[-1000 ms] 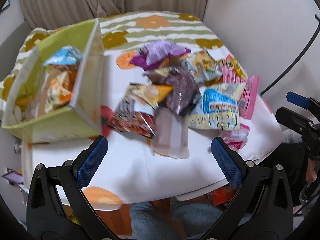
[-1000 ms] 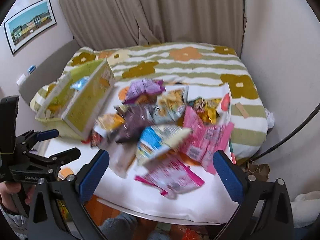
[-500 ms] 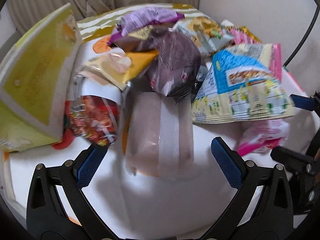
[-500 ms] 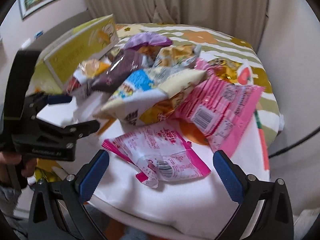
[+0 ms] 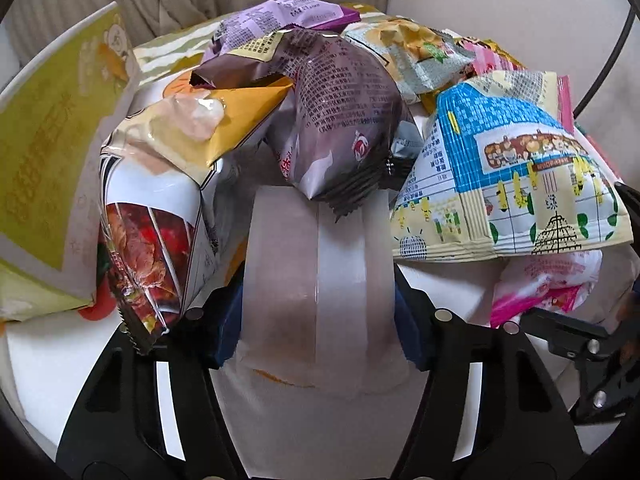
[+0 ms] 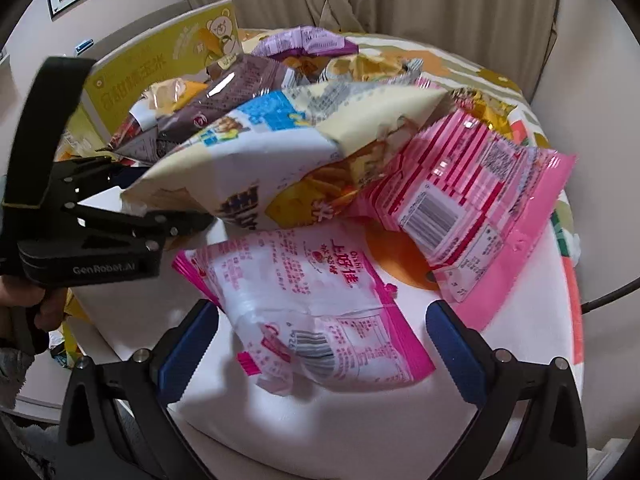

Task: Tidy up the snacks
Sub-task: 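Grasp the white wrapped packet with the left tool while the right tool grasps the pink-white packet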

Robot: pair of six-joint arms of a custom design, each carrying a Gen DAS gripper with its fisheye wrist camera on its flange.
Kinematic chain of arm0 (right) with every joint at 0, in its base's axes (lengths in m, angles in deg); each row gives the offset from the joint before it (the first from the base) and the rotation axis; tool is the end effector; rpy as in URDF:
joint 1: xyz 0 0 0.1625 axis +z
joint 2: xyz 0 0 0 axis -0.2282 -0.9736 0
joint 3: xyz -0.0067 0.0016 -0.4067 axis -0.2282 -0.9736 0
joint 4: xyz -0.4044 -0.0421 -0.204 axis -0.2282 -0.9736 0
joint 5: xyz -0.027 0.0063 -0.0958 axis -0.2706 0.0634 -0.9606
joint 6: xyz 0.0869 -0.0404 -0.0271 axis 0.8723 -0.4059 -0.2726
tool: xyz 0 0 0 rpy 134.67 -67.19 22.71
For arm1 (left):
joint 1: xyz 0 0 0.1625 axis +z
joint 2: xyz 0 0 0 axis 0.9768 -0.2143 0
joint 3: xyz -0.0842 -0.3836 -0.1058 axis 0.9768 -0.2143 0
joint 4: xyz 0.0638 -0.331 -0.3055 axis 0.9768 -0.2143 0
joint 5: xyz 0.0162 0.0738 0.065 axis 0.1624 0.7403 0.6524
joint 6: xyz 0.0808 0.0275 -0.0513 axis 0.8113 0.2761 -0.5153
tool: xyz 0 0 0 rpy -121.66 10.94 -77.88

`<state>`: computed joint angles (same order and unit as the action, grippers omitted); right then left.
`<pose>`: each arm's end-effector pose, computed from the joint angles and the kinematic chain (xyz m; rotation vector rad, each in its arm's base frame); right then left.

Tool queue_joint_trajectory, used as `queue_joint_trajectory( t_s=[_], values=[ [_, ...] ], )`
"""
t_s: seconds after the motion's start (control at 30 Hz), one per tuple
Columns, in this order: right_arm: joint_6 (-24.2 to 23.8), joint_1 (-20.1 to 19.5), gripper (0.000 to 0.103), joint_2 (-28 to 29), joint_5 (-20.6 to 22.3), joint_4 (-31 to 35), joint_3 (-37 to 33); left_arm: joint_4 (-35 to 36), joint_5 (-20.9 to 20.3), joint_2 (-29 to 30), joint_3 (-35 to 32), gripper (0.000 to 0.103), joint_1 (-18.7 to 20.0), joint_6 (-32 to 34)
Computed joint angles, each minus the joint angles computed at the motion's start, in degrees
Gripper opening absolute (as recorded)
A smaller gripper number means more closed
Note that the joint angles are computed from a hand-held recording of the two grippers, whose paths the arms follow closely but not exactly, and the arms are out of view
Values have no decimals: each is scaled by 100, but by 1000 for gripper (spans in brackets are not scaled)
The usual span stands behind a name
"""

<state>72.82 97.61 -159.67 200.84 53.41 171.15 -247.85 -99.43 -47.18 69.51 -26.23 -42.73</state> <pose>0.0360 -0.4570 0.1408 0.2574 -2.3274 0.6246 -0.2406 -0.6028 -0.0961 1.0425 2.3607 -0.2929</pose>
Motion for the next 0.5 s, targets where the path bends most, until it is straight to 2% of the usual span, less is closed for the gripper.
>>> queue_joint_trajectory(
  t_s=[0.3,0.4,0.5],
  values=[
    [45,-45,103,105,-122,89,-44,79,21,-221,302,60,-11,-93],
    [67,-22,95,127,-90,72,-50,117,54,-311,440,60,-30,-192],
    [128,-20,83,162,-165,114,-106,294,47,-408,494,60,-15,-323]
  ],
)
